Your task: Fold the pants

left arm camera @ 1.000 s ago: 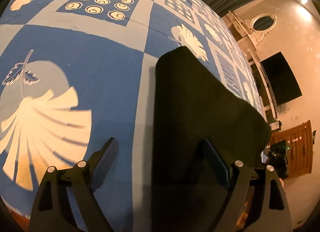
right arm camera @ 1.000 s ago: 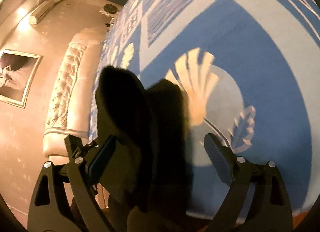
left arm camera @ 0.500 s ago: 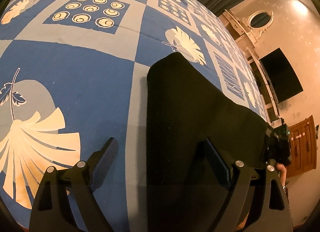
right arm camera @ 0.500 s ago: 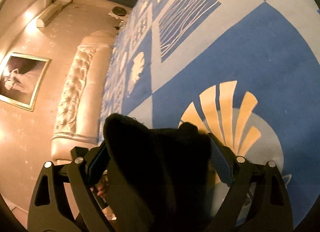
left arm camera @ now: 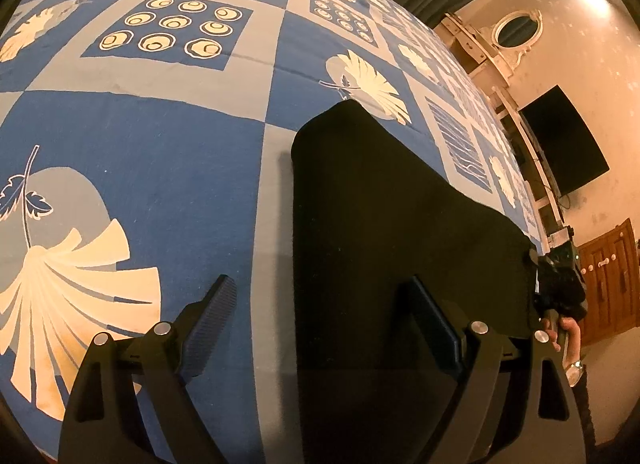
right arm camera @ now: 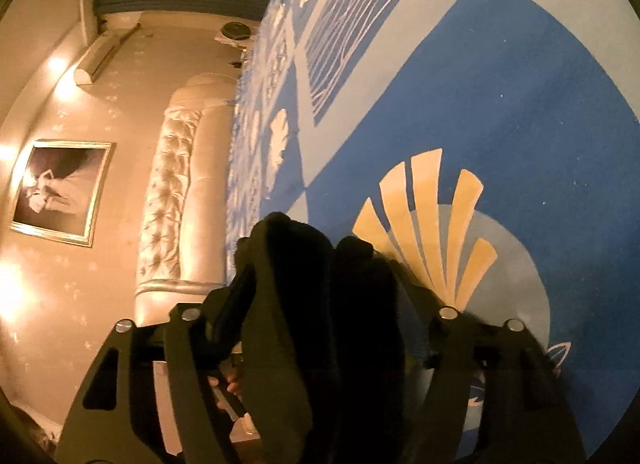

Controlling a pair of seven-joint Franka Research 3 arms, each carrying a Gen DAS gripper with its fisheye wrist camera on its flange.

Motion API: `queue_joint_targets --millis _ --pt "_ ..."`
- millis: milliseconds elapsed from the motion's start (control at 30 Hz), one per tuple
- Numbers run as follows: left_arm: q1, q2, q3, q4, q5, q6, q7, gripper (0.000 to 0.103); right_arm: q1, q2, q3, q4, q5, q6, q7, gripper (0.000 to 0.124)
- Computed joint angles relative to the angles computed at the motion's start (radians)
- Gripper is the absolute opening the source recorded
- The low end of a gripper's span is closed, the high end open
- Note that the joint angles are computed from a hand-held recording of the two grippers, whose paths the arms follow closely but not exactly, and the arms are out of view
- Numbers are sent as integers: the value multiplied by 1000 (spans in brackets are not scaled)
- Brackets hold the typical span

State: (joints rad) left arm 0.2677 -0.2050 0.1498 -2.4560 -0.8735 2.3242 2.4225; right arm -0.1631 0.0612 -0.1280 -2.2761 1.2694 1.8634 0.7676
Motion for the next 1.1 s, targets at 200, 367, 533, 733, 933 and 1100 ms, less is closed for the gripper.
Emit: queue_joint_targets --millis 200,367,533,733,933,1100 --pt "9 43 6 55 -54 -45 -22 86 20 -3 10 2 -55 93 10 34" --pt "19 74 -14 94 -95 -61 16 86 5 10 2 6 -42 56 -11 35" --pt "25 142 -40 150 -114 -65 30 86 -7 20 0 6 -31 37 -26 37" --pt "54 179 -61 182 -220 -153 108 86 -2 7 5 -9 -13 47 -37 42" --pt "46 158 -79 161 -185 -98 172 86 1 10 5 -13 2 44 -50 42" --pt "29 158 -92 156 -135 -27 144 76 1 11 6 -15 9 48 -61 44"
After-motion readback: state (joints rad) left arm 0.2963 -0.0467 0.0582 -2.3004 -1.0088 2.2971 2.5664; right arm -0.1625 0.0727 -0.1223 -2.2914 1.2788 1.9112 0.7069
